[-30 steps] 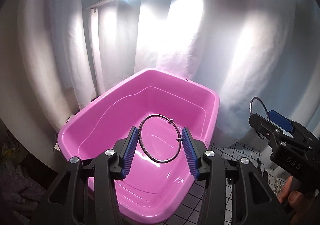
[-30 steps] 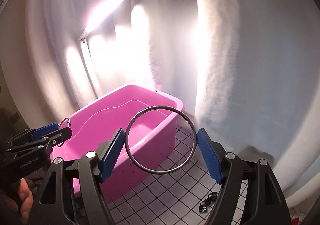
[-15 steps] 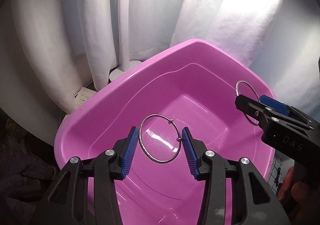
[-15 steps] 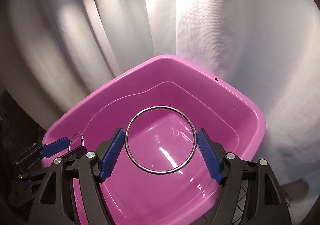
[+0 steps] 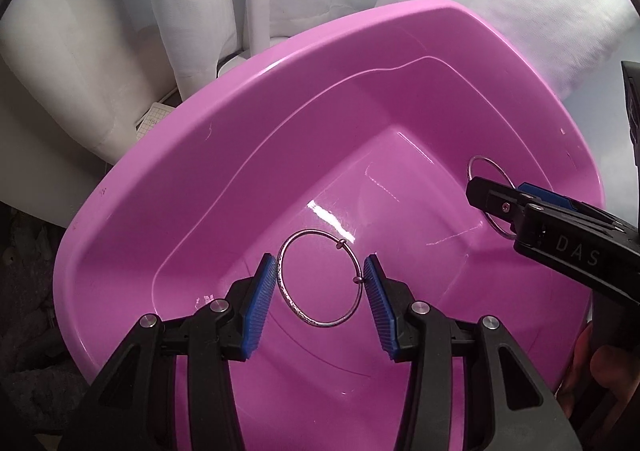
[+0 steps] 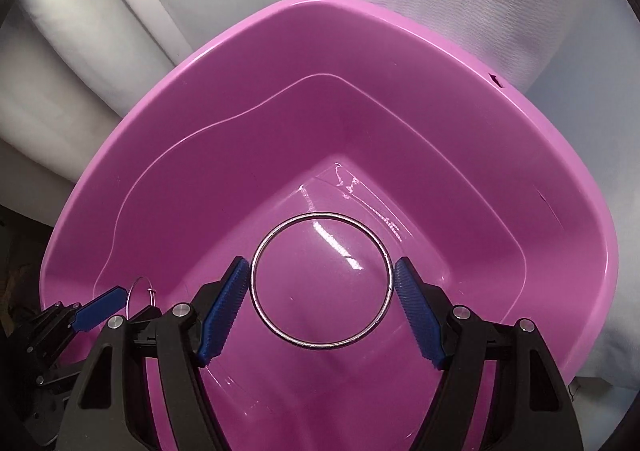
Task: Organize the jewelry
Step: 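Open the left tool to drop the bangle while the right tool drops the ring into the tub, then withdraw both open tools from the tub back over the table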
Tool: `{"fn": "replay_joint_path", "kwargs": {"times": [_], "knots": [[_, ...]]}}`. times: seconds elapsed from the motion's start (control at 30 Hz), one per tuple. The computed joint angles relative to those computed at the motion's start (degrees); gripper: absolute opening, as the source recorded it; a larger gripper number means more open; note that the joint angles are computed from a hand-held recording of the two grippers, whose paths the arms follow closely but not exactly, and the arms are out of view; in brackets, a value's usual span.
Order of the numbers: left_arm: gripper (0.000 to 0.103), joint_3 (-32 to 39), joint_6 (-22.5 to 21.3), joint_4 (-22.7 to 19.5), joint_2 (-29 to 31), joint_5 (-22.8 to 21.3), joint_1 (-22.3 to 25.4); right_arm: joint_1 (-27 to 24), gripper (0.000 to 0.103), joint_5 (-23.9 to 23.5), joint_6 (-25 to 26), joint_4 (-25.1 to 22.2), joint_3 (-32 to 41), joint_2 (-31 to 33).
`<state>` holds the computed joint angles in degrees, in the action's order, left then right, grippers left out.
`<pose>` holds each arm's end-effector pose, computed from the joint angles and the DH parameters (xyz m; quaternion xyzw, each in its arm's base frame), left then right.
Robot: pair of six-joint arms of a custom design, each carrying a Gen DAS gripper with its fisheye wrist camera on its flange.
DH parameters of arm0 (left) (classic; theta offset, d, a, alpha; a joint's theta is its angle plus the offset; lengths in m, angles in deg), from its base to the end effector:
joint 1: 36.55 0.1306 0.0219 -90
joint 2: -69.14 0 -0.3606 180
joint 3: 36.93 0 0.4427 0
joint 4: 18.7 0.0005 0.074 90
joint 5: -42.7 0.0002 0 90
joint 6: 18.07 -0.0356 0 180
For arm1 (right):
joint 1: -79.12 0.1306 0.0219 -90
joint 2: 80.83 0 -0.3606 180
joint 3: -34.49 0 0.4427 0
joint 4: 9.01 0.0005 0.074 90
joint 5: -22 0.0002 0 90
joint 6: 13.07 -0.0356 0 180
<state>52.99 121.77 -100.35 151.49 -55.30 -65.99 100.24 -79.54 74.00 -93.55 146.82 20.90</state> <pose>0.3876 -0.2136 0.4412 -0.1845 0.9706 -0.0349 0.1505 0.5203 0.2081 0.4604 -0.1696 0.9706 0.1263 0.1152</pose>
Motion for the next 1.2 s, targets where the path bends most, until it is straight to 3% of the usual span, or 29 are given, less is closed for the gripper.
{"fn": "replay_joint_path", "kwargs": {"times": [0.4, 0.43, 0.5, 0.57, 1.2], "knots": [[0.046, -0.1, 0.4, -0.7, 1.2, 3.7, 1.4, -0.3, 0.072, -1.1, -1.7, -2.4, 1.2, 1.3], [0.046, -0.1, 0.4, -0.7, 1.3, 3.7, 1.5, -0.7, 0.072, -1.6, -1.5, -2.7, 3.7, 3.9], [0.066, 0.3, 0.5, -0.6, 1.3, 3.5, 1.5, -0.9, 0.073, -1.7, -1.2, -3.2, 3.7, 3.9], [0.077, 0.7, 0.9, -0.8, 1.2, 2.6, 1.3, -0.7, 0.073, -1.3, -1.2, -3.5, 4.6, 4.6], [0.077, 1.2, 0.8, -2.1, 0.4, 0.4, 0.8, 0.4, 0.073, 0.3, -1.9, -0.9, 1.5, 2.6]]}}
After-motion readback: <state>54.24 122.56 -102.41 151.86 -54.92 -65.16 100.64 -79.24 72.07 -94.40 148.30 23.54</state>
